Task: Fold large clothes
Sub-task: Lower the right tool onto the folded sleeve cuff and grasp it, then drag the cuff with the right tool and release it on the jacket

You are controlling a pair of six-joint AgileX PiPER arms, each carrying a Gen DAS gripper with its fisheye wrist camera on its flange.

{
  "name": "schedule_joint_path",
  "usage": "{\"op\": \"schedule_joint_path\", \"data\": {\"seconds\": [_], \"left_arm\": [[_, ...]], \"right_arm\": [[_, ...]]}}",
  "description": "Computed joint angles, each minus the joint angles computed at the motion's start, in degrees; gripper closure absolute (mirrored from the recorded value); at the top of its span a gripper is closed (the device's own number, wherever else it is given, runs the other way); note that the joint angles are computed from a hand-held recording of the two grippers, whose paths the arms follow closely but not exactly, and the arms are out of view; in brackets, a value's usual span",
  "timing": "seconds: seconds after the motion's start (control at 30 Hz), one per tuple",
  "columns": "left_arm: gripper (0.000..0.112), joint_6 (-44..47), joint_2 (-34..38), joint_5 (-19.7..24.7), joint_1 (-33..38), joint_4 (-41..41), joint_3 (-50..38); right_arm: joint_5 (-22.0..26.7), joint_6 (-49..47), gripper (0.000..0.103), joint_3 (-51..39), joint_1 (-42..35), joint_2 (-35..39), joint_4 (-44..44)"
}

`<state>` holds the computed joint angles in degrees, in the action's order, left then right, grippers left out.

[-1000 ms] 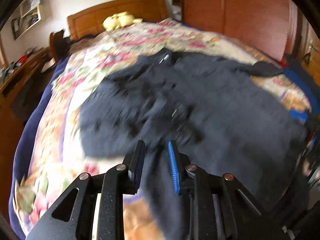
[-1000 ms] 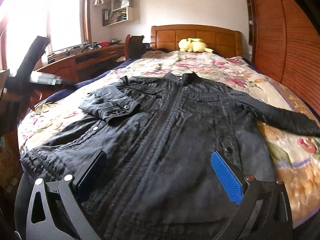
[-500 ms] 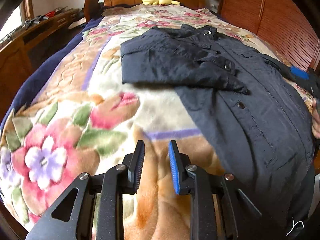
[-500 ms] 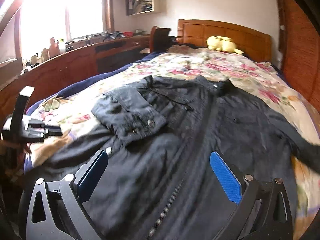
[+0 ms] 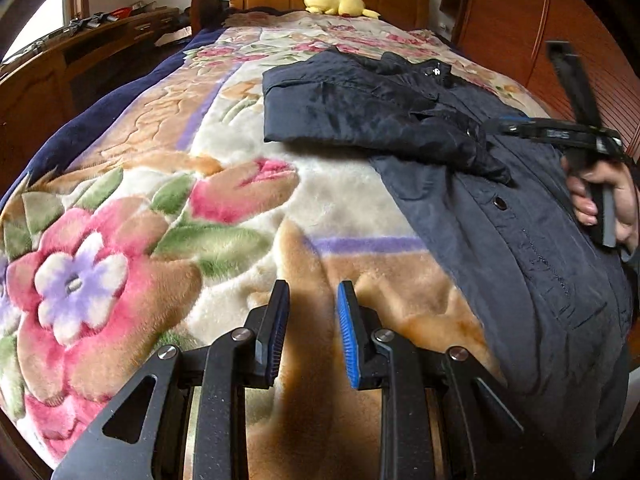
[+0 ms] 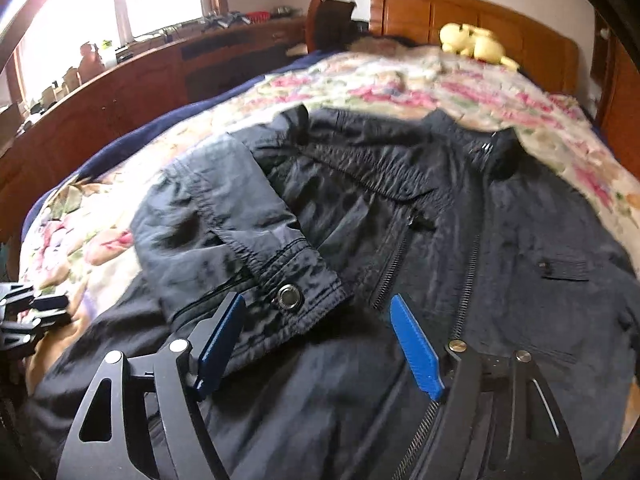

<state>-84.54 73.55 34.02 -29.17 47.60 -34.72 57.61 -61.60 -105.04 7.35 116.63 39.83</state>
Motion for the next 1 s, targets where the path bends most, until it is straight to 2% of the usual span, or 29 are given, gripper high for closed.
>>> {"op": "schedule_joint_path", "data": {"seconds": [0.13,0.27,0.3,0.37,0.4,0.53,0.57,0.73,0.87,1.0], "left_arm": [[0.087,-5.1,0.4,1.0,-2.2,4.5,0.9],[0.087,-8.4,-0.6,-0.7,-1.8,6.6,2.7],[0.087,-9.1,-0.8,-1.0,-1.7,7.1,3.0],[0.087,-9.9,-0.8,-1.5,-1.6,8.0,3.4],[0.087,-10.3,-1.0,-2.2,-1.3,8.6,3.8],[0.087,-10.5,-1.3,-3.7,-0.1,8.8,4.2],[0.087,-10.2,-1.2,-3.2,-0.3,8.6,4.0],[0.087,-13.1,-2.4,5.5,-7.3,10.1,1.4],[0.087,-12.3,-3.3,11.7,-11.6,8.8,-2.7],[0.087,-11.9,-2.7,16.3,-14.7,8.6,-7.5]], "right_arm": [[1.1,4.7,0.027,-7.6,2.8,5.5,-3.3],[4.7,11.6,0.028,-18.3,5.4,12.4,-8.8],[6.6,13.1,0.031,-21.4,5.7,14.4,-9.5],[9.6,14.8,0.045,-25.2,5.5,16.7,-8.6],[10.2,14.5,0.056,-25.3,5.3,16.9,-7.7],[5.4,11.1,0.088,-16.6,5.8,12.1,-8.2],[4.4,9.4,0.090,-14.5,5.7,10.9,-7.5],[2.2,-2.8,0.094,-3.0,1.8,2.7,2.1],[3.6,-11.3,0.094,4.4,-3.6,-3.7,10.6],[7.7,-17.0,0.094,9.2,-10.8,-8.3,16.9]]}}
